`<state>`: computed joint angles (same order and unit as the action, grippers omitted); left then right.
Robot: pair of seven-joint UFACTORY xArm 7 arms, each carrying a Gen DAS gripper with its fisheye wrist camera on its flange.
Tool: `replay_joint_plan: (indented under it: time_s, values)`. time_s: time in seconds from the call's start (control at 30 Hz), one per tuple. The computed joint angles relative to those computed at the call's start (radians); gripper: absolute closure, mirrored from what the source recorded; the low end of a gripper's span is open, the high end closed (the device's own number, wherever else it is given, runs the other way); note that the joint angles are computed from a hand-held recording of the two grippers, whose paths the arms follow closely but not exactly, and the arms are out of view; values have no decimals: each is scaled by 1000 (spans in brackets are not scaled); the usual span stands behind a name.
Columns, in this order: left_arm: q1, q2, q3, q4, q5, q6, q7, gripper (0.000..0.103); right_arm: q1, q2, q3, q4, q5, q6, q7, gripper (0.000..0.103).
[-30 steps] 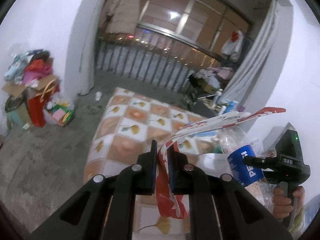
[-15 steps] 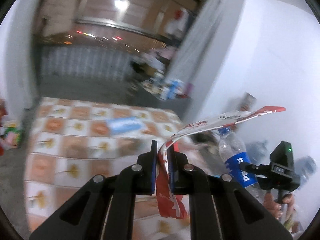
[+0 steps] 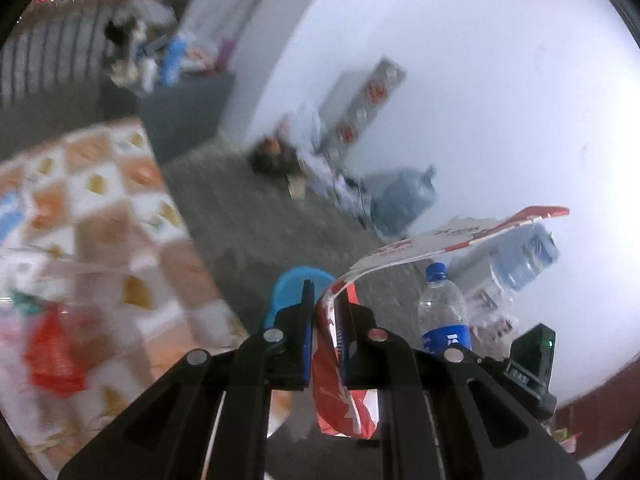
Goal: Collect trash
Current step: 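Carry both items over the blue wastebasket and open both tools to drop them, then return both tools from the wastebasket to the table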
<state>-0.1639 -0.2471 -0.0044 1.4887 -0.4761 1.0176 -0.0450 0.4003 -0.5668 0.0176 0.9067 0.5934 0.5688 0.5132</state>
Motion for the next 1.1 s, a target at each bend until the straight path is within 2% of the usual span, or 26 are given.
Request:
replay_joint_plan:
  time_s: [0.17,0.4,0.47,0.6,0.63,0.7,0.73,0.8,0.97,1.1]
  values:
    - [-37,230,-77,174,64,39,-90,93,-69,-54,-18,-92,-19,2,88,48]
    - [-108,516,-132,428,232,130,-199,93,-62,62,-86,-107,67,-45,66,47]
    - [-131,600,-135,508,270,150,-218,93,-38,75,-132,-115,138,-46,-2,47]
    - [-171,750,-128,673,332,186,-240,93,-35,227,-183,-40,270,-30,-121,46]
    - [-188,795,-123,724,358,191,-237,88,-39,277,-189,-11,304,-27,-140,44]
    - [-220,906,-111,878,402,248,-223,61,-59,349,-203,34,359,1,-184,36]
    - [-238,941,-96,922,429,260,-226,46,-69,388,-206,55,395,14,-199,26]
    - [-259,937,-69,892,469,222,-242,45,-98,455,-196,75,411,26,-197,26]
    - [-219,856,-102,750,420,158,-233,44,-149,514,-139,86,494,39,-254,28]
    - [-204,786,-104,645,420,91,-211,44,-189,499,-82,69,455,44,-259,28]
